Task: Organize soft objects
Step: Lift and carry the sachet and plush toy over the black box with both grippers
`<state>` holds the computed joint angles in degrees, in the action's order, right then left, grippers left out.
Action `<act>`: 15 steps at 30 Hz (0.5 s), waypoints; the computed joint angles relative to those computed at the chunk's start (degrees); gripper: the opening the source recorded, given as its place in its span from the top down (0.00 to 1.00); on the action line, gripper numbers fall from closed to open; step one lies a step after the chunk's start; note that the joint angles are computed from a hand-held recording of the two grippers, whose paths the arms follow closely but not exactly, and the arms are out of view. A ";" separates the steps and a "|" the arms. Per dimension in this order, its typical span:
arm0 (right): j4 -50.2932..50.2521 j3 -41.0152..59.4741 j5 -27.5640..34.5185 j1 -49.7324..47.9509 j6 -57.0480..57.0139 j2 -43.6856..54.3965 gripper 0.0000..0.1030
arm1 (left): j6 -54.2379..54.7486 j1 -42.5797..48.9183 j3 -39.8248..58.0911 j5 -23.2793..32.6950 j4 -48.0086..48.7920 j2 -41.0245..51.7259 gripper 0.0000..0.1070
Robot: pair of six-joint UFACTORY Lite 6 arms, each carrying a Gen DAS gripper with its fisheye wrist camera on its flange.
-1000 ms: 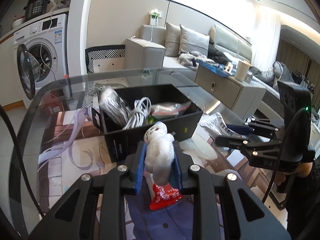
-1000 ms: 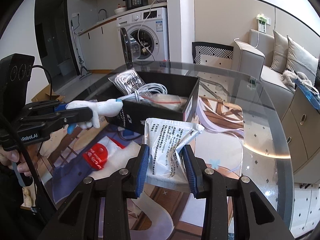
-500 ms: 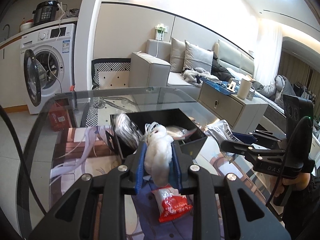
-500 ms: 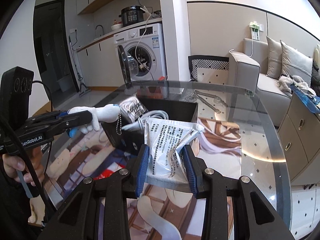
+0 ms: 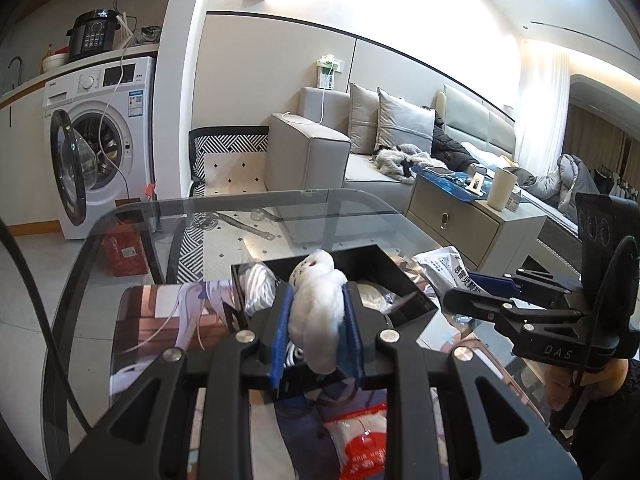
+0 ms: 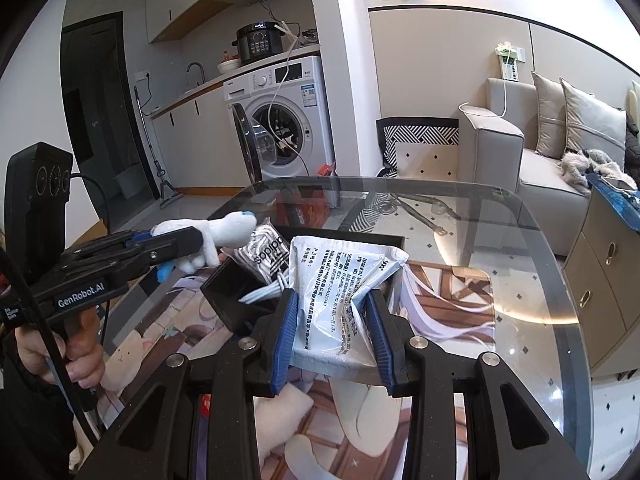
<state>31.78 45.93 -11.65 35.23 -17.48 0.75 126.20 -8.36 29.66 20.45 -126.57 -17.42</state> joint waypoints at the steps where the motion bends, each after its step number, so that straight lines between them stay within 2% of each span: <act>1: -0.31 0.88 0.09 -0.02 0.17 0.79 0.66 | 1.04 -0.23 0.61 -0.04 -1.02 0.88 0.78; 3: -3.65 2.85 0.32 -0.36 3.23 2.73 0.66 | 2.98 -0.49 2.08 -0.03 -2.81 2.99 0.78; 12: -7.57 11.09 1.49 -1.03 6.18 10.77 0.66 | 10.64 -2.17 7.24 0.36 -10.18 10.99 0.78; 15: -13.00 12.51 1.79 -1.92 11.38 12.52 0.66 | 11.25 -1.94 8.49 1.11 -10.45 12.79 0.78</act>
